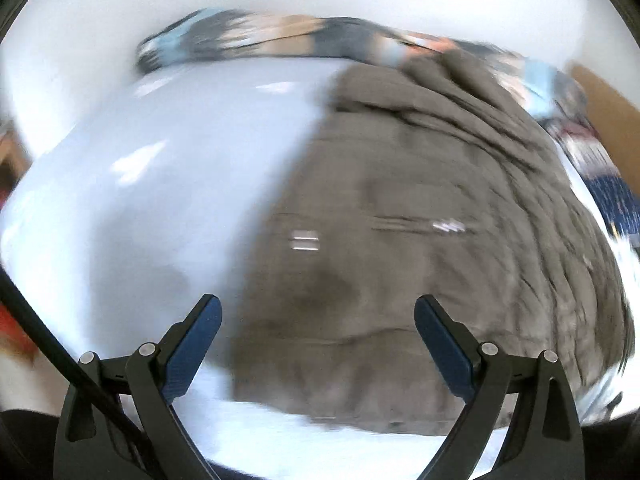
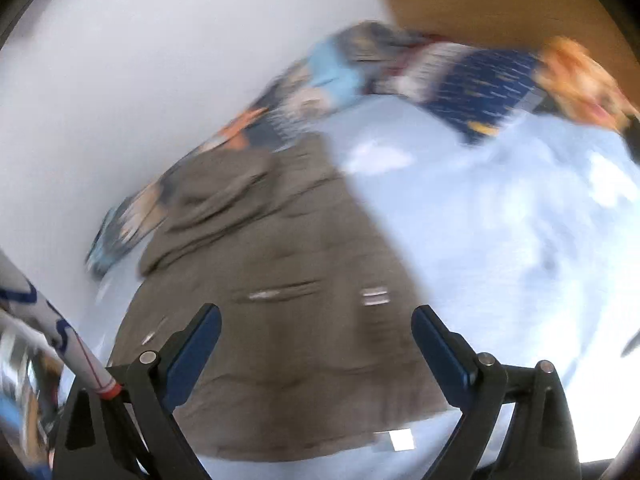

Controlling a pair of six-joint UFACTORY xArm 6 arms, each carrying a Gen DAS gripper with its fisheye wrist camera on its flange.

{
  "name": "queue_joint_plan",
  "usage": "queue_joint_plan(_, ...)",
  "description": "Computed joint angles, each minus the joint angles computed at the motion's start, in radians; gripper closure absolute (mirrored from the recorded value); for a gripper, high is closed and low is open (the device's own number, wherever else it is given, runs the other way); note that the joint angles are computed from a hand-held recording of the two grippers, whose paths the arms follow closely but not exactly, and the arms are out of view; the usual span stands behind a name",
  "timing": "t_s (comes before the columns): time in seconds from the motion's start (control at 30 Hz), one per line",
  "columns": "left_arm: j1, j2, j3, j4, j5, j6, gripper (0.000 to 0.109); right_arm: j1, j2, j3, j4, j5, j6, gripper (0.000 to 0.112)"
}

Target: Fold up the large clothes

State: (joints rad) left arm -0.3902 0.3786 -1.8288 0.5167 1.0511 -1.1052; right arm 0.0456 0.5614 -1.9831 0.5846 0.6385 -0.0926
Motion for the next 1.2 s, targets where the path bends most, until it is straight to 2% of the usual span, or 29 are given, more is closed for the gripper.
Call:
queue_joint_plan(0.07,0.039,-0.061,0.085,-0.049,-0.018,-0.059,0.012,-0.044,0.021,0.000,0.006,0.038,0.105,0.031)
queue_joint_plan(0.1,0.066,-0.096,0.140,-0.096,-0.041,-0.083,0.012,-0.061,0.030,0.004,0.051,0.059,0.130,0.044)
queue_joint_plan(0.13,0.081,-0.116,0.173,-0.122,-0.055,-0.099,0.012,-0.080,0.046,0.002,0.096,0.097,0.165,0.052)
queue_joint_plan(0.17,0.103,-0.149,0.233,-0.160,-0.093,-0.134,0.012,-0.092,0.061,-0.002,0.126,0.135,0.190,0.054)
queue_joint_plan(0.27,0.142,-0.215,0.362,-0.245,-0.212,-0.188,0.012,-0.106,0.066,0.024,0.252,0.160,0.170,0.054)
queue_joint_plan(0.4,0.158,-0.245,0.449,-0.333,-0.324,-0.190,0.012,-0.095,0.065,0.019,0.273,0.159,0.137,0.054)
queue_joint_plan(0.57,0.154,-0.254,0.487,-0.350,-0.378,-0.214,0.012,-0.079,0.099,-0.022,0.262,0.212,0.147,0.054)
queue_joint_plan(0.73,0.136,-0.223,0.459,-0.376,-0.414,-0.151,0.012,-0.065,0.124,-0.049,0.241,0.247,0.157,0.054)
queue_joint_plan(0.87,0.112,-0.160,0.380,-0.417,-0.381,-0.047,0.012,-0.052,0.125,-0.048,0.222,0.259,0.155,0.053)
queue_joint_plan(0.97,0.087,-0.108,0.297,-0.349,-0.296,-0.041,0.012,-0.038,0.118,-0.039,0.210,0.271,0.144,0.053)
queue_joint_plan(1.07,0.068,-0.083,0.258,-0.297,-0.267,-0.047,0.013,-0.019,0.125,-0.051,0.203,0.292,0.124,0.053)
queue_joint_plan(1.13,0.050,-0.076,0.239,-0.237,-0.261,-0.061,0.028,-0.010,0.117,-0.039,0.209,0.287,0.103,0.055)
queue_joint_plan(1.17,0.044,-0.077,0.236,-0.215,-0.259,-0.056,0.031,-0.006,0.106,-0.020,0.218,0.267,0.087,0.059)
queue_joint_plan(1.2,0.032,-0.069,0.216,-0.174,-0.240,-0.053,0.036,-0.005,0.100,-0.012,0.234,0.254,0.070,0.072)
